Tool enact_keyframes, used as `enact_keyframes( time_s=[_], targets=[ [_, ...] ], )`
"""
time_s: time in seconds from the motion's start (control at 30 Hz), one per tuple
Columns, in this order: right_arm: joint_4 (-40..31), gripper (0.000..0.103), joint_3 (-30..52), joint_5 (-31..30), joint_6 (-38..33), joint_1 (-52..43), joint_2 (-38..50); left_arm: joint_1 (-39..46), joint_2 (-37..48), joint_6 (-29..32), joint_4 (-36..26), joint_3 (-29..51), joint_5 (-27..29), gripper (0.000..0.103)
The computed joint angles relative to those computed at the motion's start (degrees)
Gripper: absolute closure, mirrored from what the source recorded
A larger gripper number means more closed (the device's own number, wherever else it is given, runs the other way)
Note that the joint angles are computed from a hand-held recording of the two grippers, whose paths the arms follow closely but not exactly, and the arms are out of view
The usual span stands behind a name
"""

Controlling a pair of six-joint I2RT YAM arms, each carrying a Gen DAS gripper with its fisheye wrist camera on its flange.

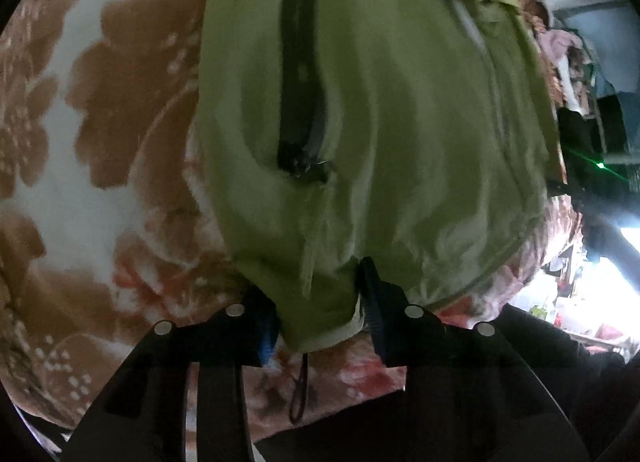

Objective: Fold large clothes

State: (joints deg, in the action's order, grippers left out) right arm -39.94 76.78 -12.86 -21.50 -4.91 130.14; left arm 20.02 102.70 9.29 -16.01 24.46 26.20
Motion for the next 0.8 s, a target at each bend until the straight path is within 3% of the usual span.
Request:
enact_keyframes(
  time_s=[0.07, 0.13, 0.17, 0.33, 0.5, 0.7, 0.8],
  targets=[
    [-1.0, 0.069, 1.7, -1.1, 0.7, -1.0, 1.2, 0.3, 1.0, -0.7, 0.2, 0.5, 0.8, 0.075],
    [-3.3, 0.084, 3.7, -3.1, 1.1, -2.3, 1.9, 2.3, -0.1, 0.9, -2.5, 1.3, 3.5, 0.088],
    [-5.2, 0.089, 4.9, -5.1, 1.3, -3.1, 1.7, 3.4, -0.9, 2.6, -4.4, 1.8, 4.2, 0.089],
    [-12.2, 0.092, 9.2, -8.2, -1.3, -4.1, -0.7, 4.4, -7.4, 7.5, -15.8, 5.4, 7.2, 0.093],
    [-14.5, 0.092, 10.4, -9.3, -2.8, 1.1, -6.2, -0.2, -14.3, 5.5, -22.6, 11.7, 10.1, 0.094],
    [-15.3, 0.092, 19.4, -16.2, 0.4, 3.7, -6.1, -4.7, -15.2, -3.1, -20.7, 21.9, 15.8, 0.095],
    [-13.0, 0.092, 23.4, -18.2, 5.6, 7.1, -5.8, -5.5, -13.7, -5.5, -19.5, 27.4, 17.1, 0.095]
  ],
)
